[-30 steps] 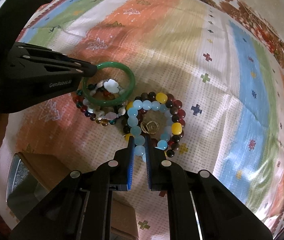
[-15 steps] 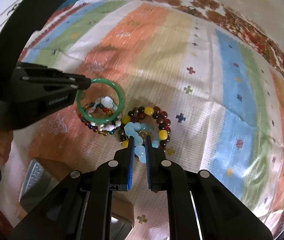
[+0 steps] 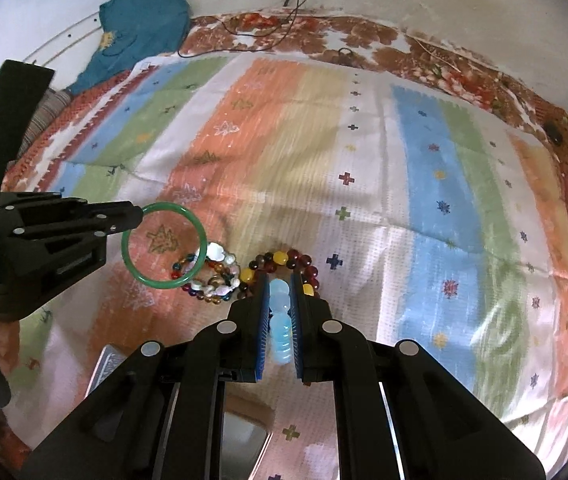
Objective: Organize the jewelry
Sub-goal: 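Lift the green bangle with the left tool while the right tool lifts the light-blue bracelet, then carry both bracelets over the silver tin and open both tools to drop them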
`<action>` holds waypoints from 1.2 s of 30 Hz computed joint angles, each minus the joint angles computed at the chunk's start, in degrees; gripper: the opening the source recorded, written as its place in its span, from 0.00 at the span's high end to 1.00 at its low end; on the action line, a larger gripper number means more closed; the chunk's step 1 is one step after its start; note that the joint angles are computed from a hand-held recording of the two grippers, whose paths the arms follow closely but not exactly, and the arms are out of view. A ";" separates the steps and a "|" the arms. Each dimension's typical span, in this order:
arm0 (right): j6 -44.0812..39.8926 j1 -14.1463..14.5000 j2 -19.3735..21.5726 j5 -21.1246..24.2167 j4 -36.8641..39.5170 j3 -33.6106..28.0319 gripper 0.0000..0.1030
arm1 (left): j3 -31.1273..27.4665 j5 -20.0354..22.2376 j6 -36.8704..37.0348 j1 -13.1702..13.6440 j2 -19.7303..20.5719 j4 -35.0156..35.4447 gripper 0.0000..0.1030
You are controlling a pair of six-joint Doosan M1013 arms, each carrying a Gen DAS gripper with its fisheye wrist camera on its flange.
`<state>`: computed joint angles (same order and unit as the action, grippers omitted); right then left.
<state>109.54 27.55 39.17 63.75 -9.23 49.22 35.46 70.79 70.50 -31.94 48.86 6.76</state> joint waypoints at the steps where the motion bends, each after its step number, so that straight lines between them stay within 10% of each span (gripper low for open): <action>1: -0.11 0.05 -0.07 0.19 0.32 0.02 0.89 | 0.66 -0.37 0.12 0.02 -0.47 -0.42 0.94; 36: 6.32 2.15 -11.28 -12.34 -3.50 13.63 0.89 | 21.59 -18.13 -1.54 -4.00 -16.18 1.72 0.94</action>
<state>115.87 29.70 27.89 51.41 -12.73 62.84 57.05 52.66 68.96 -35.94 32.68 8.48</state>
